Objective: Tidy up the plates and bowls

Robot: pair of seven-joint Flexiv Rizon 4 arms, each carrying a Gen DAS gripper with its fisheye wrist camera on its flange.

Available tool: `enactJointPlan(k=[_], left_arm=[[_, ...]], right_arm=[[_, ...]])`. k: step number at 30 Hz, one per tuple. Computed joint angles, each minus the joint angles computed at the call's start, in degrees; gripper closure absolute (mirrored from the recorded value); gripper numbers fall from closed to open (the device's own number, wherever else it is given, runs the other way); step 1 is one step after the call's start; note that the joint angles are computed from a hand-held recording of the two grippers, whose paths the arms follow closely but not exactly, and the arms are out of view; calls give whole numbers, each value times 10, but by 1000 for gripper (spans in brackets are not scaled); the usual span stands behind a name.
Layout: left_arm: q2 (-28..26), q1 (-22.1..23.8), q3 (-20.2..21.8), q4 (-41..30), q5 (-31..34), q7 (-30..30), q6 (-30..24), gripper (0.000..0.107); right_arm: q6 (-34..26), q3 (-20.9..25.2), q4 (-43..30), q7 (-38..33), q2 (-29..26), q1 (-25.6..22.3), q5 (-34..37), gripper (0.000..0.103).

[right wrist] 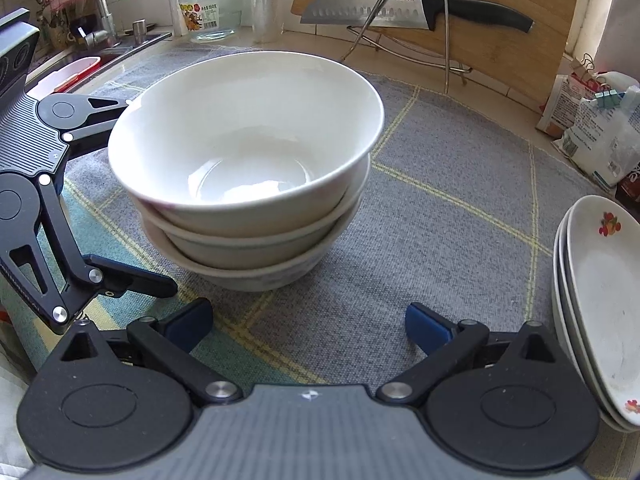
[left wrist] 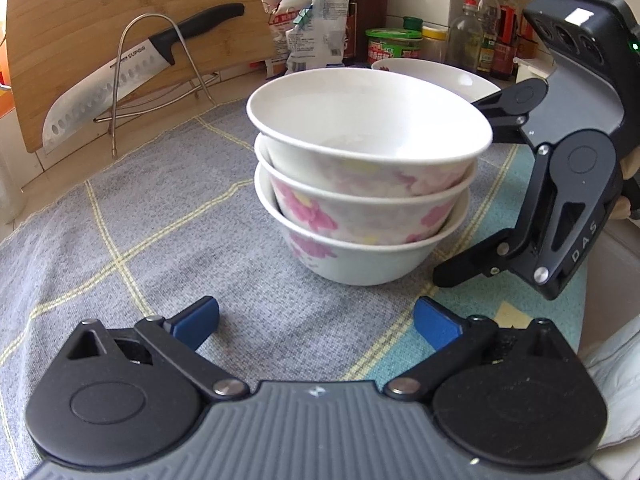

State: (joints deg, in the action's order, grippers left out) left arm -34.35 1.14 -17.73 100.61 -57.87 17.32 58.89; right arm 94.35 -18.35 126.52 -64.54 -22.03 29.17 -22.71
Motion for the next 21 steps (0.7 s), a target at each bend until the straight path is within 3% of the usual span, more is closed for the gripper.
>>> enactJointPlan(k=[4,8,14,18,21], left_arm=[[0,5,-1,-5,13,26,-15,6],[-5,7,-3,-24,27,61,-37,7],[-17,-1,18,-69,97,32,-101,15],[-29,-1,30,-109,146,-1,-164,19],[-38,-3,33,-129,166,-10,-183,21]], right_arm=[[-45,88,-29,-33,2,-76,-2,0],[-54,206,-55,-155,-9,-184,-1,0],[-111,402,-127,-357,-38,-348,99,2],[-167,466,-175,-447,-56,-398,154,10],[-198,485,-195,-498,-61,-411,183,14]])
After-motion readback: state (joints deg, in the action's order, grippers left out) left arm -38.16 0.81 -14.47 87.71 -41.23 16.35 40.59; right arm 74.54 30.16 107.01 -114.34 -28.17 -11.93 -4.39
